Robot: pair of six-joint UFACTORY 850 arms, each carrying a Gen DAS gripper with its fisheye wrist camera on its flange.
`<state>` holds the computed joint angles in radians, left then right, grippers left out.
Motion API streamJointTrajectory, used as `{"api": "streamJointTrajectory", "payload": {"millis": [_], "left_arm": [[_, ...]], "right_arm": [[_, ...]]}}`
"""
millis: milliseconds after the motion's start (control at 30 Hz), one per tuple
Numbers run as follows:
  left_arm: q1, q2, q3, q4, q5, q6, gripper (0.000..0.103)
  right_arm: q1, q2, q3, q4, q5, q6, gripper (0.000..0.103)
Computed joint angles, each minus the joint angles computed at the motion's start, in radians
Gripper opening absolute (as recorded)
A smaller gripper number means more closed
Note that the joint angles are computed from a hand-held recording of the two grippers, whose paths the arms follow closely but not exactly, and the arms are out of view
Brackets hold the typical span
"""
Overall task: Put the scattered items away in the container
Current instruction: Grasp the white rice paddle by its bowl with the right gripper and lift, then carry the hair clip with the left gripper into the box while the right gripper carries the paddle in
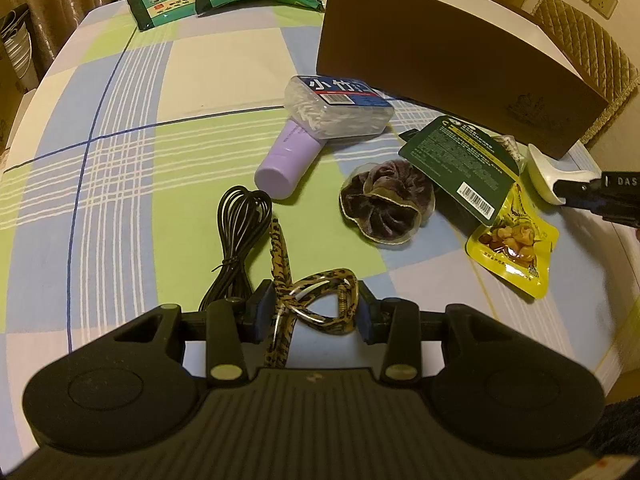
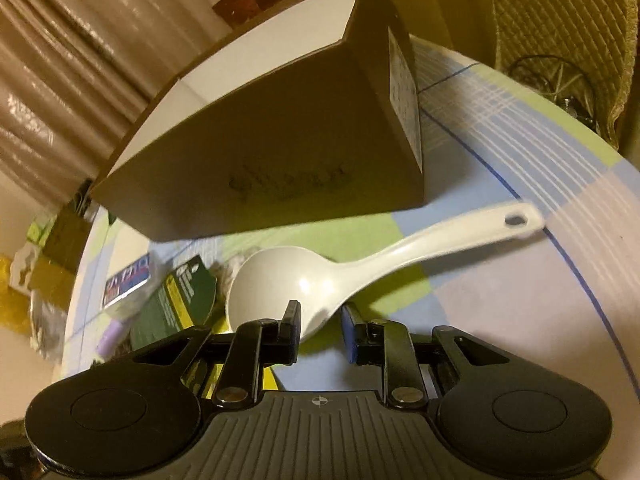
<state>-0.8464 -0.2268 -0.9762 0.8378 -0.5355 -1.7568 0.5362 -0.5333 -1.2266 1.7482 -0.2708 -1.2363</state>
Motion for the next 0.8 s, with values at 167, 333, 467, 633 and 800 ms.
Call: {"api": "streamJointTrajectory", "payload": {"millis": [167, 333, 467, 633, 800], "left_arm": [[0.0, 0.002, 0.002, 0.004, 0.001, 0.001, 0.036], [-0.002, 0.004, 0.005, 0.011, 0.0, -0.004, 0.036], [-0.003, 0.006, 0.006, 0.01, 0.001, -0.005, 0.036], [-0.003, 0.011, 0.008, -0.001, 0.015, 0.009, 0.035], [-0.008, 0.021, 0.011, 0.009, 0.023, 0.008, 0.033]], "right_arm": [[-0.012, -0.013, 0.003, 0.108, -0.03, -0.01, 0.004], [-0.039, 0.002, 0.039, 0.173, -0.098, 0.001, 0.0], [-0.053, 0.033, 0.074, 0.168, -0.127, 0.037, 0.0], [-0.066, 0.079, 0.122, 0.211, -0.17, 0.011, 0.0], [-0.073, 0.123, 0.167, 0.281, -0.192, -0.024, 0.0]]}}
